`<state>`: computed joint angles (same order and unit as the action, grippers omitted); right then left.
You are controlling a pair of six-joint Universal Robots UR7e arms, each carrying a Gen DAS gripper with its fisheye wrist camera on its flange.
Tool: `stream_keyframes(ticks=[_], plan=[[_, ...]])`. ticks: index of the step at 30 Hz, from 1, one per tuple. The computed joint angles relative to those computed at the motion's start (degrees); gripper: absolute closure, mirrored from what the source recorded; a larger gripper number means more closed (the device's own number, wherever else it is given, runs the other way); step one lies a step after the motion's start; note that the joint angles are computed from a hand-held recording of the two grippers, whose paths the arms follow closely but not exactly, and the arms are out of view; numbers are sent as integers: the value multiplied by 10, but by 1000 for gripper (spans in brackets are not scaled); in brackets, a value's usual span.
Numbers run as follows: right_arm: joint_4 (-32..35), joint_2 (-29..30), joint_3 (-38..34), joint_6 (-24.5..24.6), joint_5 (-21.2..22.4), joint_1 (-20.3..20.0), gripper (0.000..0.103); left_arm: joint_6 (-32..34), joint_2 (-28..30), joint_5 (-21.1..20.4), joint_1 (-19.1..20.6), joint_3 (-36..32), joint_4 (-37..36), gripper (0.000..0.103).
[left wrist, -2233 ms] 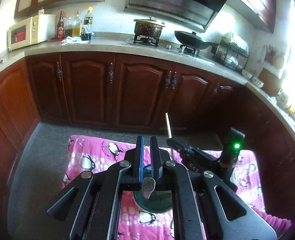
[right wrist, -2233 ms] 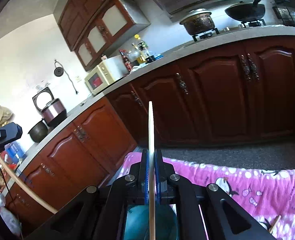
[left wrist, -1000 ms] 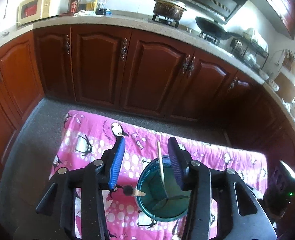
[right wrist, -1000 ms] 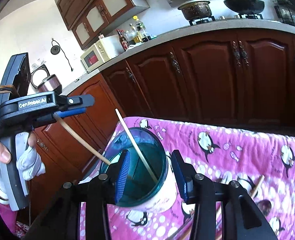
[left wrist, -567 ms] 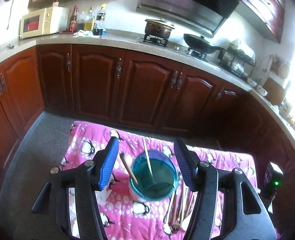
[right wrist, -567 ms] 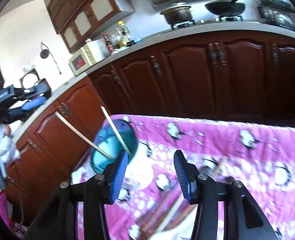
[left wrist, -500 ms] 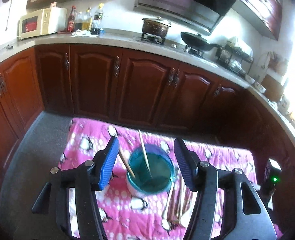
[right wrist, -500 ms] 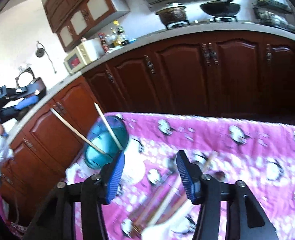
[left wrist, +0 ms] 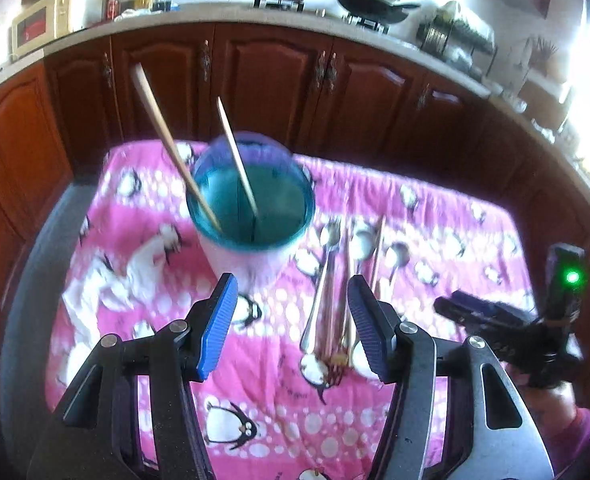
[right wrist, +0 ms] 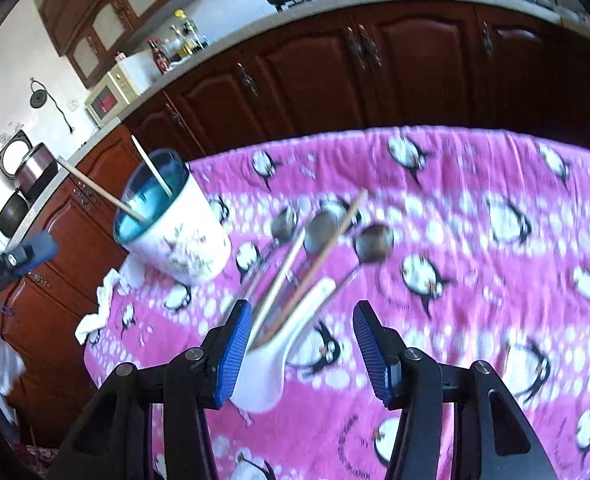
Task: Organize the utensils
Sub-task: 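Move both tools back over the utensil pile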
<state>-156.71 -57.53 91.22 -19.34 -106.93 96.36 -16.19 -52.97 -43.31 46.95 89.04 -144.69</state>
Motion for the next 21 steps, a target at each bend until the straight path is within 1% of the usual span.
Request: stream_keyframes(ticks=[4, 8, 12, 16, 21], plan=[[-18, -7, 17, 3, -5, 1, 51, -11, 14, 16, -2, 12, -6, 46], [-35, -6, 23, 2, -25, 8, 51, -22, 24, 17, 0, 13, 1, 46], [-37, -5, 23, 2, -32, 14, 51, -13, 34, 25, -2, 12, -4, 46], [-25, -2, 19, 3, -31, 15, 51, -11, 41, 22, 2, 6, -5, 46], [-12, 3, 14, 12, -15, 10, 51, -11, 44, 9, 10, 3, -9, 46]])
